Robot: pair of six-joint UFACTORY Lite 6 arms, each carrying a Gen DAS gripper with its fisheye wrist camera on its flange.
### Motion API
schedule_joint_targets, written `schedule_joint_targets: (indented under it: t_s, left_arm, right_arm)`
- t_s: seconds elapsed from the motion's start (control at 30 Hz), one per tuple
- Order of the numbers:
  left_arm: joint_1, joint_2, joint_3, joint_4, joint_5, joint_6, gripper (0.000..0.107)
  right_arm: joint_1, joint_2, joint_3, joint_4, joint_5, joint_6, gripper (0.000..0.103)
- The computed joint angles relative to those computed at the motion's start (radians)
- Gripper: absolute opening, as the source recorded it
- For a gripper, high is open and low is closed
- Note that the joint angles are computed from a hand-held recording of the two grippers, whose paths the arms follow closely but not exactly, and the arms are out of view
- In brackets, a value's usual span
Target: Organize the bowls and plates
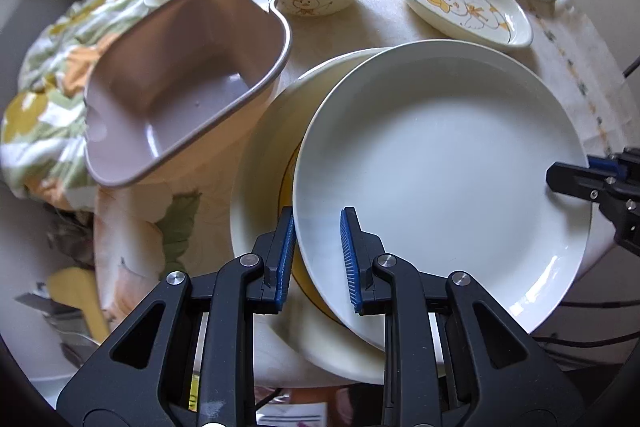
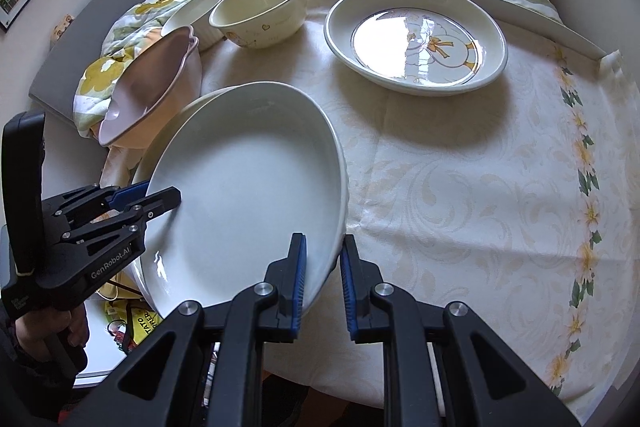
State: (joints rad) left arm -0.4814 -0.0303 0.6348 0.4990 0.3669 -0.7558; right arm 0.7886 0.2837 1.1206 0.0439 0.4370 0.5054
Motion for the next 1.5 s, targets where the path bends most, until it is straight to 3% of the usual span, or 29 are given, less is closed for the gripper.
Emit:
schedule_joint_targets:
  t_s: [0.13,0.53,1.03,1.5]
  left_arm:
    - [-0.096,0.038,0.028,0.217,0.078,-0.222,0.019]
    - [-0.096,0.008,0.019,0.224,0.131,-0.219,0.019]
    - [-0.179,0.002,0.011,0.306,0.215,-0.328,0.019]
    - [-0.160,-0.026,-0.004,0.308,0.221,-0.315,0.019]
  right_arm:
    - [0.019,0.021,0.030,-0.074,0.025,0.060,0.015]
    - [0.088,0.113,0.139,-0.298,0.119,0.206,0.016]
    - [0.120,0.146,0.187,-0.363,0.177,0.255,0.016]
    - [0.152,0.215,0.271,-0.451,0.262,0.324,0.016]
